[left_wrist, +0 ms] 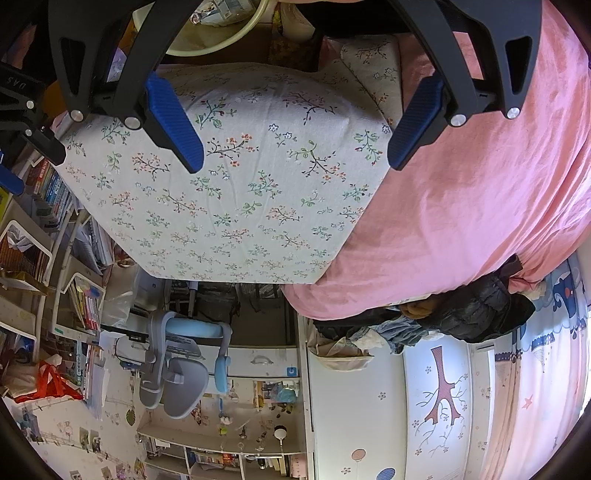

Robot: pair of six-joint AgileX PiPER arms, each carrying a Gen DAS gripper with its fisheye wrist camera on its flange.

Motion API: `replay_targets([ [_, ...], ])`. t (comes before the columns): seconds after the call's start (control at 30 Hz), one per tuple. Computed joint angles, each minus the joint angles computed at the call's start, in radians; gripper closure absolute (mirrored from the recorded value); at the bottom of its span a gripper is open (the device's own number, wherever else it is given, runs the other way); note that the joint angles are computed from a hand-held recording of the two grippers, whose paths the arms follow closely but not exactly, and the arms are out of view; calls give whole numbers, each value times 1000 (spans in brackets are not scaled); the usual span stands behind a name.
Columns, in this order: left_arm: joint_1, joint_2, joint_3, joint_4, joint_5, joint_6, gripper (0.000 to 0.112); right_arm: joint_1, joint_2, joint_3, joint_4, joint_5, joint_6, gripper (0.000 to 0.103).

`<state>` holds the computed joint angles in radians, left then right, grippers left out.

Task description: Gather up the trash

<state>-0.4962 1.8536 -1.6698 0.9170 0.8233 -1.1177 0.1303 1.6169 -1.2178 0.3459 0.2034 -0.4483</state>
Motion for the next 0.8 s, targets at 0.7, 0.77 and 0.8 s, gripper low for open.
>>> replay_targets([
  [0.7, 2, 13, -10, -5, -2, 31, 17, 8, 2, -1, -29, -3, 27, 7],
  [0.77, 3, 13, -10, -9, -5, 37, 17, 8, 2, -1, -35, -4, 33, 7],
  [0.8, 0, 13, -9, -7, -4, 35, 17, 13, -3, 5, -54, -5, 52, 7],
])
